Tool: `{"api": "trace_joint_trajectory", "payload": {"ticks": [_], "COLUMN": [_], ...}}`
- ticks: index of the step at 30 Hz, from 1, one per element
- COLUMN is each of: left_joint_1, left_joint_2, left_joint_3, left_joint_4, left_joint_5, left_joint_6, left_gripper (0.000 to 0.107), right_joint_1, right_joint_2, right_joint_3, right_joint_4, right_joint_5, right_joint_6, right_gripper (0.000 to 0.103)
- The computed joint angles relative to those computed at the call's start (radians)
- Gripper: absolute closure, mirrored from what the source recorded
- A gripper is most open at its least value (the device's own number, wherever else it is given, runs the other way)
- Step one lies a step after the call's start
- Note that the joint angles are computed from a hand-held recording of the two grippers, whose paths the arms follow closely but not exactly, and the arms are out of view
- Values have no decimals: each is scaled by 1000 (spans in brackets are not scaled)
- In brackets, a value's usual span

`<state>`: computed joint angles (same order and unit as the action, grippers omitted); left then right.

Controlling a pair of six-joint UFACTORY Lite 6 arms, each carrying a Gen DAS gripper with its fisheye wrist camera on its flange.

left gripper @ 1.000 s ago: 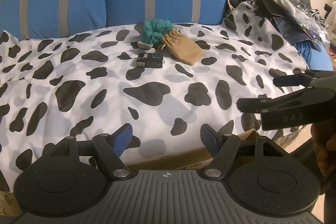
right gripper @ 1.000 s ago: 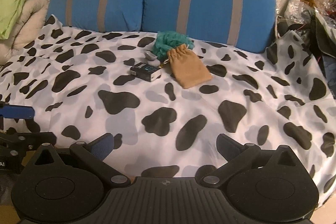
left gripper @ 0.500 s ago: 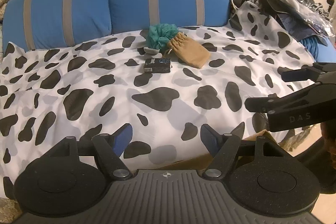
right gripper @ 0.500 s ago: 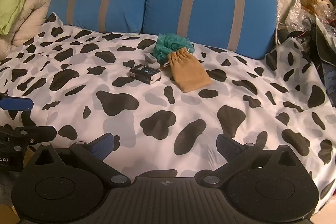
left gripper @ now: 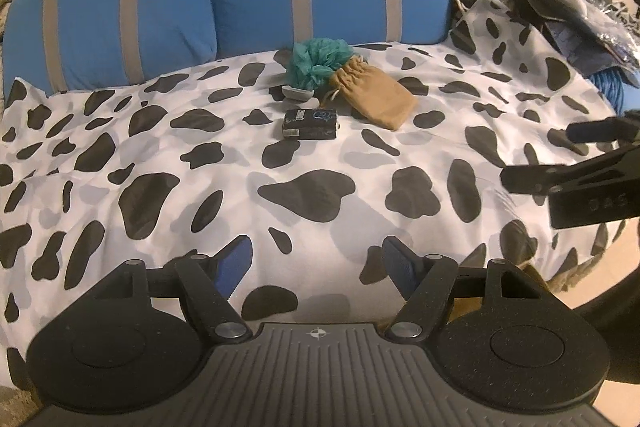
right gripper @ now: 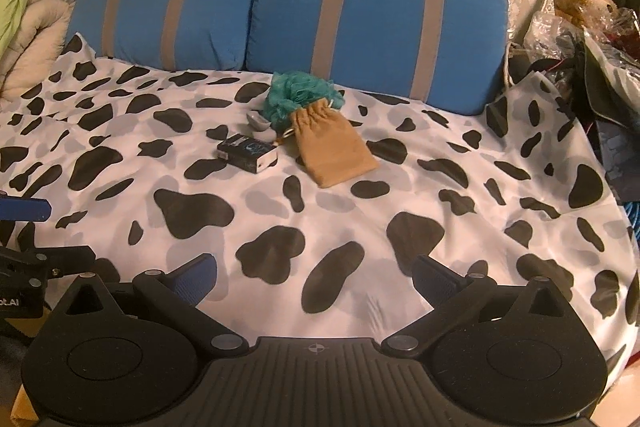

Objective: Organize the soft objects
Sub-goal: 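Move both grippers back over the remaining objects on the sheet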

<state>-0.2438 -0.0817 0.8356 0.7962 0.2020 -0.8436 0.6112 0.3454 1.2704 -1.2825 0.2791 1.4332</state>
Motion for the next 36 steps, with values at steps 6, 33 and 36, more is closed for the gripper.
{"api": "trace_joint_trajectory", "payload": {"ticks": [6,33,36], "left_joint_1": [1,134,134], "left_joint_2": [84,408,453], "left_joint_3": [61,398,449], "left_joint_4": [96,-317,-398], "left_joint_5": [-5,-79,-80], "left_joint_6": [-69,331,422], "left_gripper": [36,36,35], "right_joint_1": [-20,-95,-107], "right_joint_2": [40,317,356], "right_joint_3": [55,405,464], "right_joint_4": [46,491,574], "right_joint_5": [-8,-13,-1], "right_joint_6": [-72,-599,-694], "right_gripper": [0,0,0]}}
